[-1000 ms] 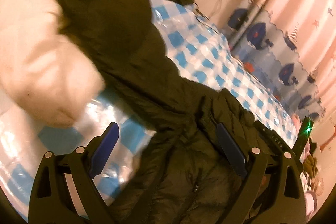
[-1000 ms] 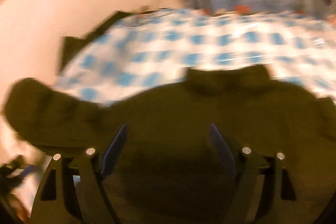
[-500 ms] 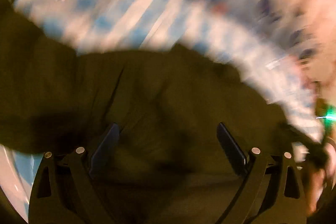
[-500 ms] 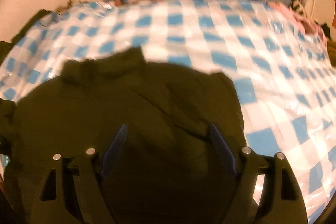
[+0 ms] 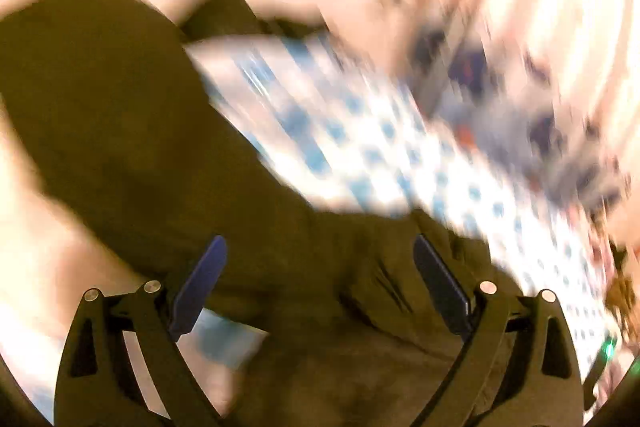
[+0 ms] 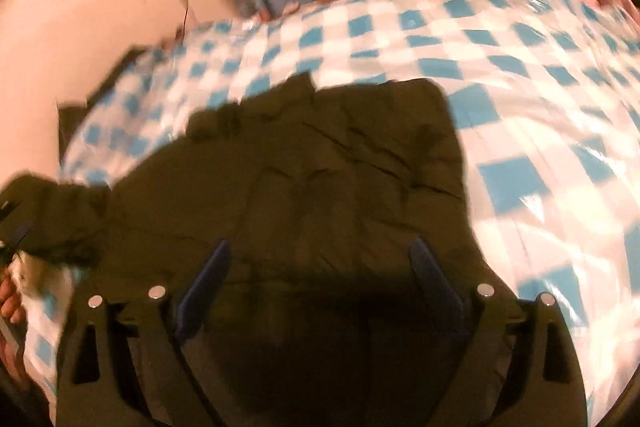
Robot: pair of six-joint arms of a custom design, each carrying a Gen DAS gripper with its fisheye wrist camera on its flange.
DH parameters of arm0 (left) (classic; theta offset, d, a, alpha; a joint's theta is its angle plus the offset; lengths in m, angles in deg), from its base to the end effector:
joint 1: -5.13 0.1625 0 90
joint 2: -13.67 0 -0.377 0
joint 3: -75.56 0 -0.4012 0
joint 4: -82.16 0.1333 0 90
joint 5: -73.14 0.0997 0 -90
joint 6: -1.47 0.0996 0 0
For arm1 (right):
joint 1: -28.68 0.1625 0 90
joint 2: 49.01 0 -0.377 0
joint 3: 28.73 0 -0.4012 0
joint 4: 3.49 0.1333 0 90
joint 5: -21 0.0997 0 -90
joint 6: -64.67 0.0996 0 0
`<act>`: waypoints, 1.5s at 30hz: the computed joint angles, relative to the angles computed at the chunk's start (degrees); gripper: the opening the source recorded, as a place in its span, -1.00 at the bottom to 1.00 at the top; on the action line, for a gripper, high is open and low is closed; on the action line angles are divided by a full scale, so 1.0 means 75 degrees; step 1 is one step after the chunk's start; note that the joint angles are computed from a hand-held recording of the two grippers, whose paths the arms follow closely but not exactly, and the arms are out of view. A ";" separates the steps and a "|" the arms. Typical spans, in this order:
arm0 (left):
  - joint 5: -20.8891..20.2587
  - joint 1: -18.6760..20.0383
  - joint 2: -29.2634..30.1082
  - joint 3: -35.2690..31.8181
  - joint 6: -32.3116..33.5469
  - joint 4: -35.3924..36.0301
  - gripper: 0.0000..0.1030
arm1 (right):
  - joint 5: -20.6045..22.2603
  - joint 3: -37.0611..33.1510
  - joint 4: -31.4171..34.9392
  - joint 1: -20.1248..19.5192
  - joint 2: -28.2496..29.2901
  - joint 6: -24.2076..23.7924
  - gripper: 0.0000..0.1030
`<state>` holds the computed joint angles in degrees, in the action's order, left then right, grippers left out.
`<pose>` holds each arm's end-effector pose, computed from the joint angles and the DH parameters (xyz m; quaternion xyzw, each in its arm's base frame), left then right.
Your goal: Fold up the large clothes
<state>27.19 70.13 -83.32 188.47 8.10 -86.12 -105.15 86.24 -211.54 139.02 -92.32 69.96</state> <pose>-0.0064 -0.4931 0.4818 0.0293 0.8160 -0.5250 0.2401 0.2533 -0.4688 0.0570 -0.0067 -0.8823 0.4284 0.1950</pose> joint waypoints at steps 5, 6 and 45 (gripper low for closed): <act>0.1608 0.0025 -0.1017 -0.0483 0.1532 -0.1806 0.85 | -0.0209 -0.0538 0.0197 0.0067 0.0193 -0.0244 0.71; 0.1525 0.0348 -0.1109 -0.0870 0.1041 -0.1373 0.85 | -0.0237 -0.0814 0.0434 0.0090 0.0324 -0.0382 0.71; -0.2025 0.2315 0.0356 -0.4133 -0.1427 0.2717 -0.95 | 0.0760 -0.1315 -0.0255 0.0002 0.1267 -0.0186 0.78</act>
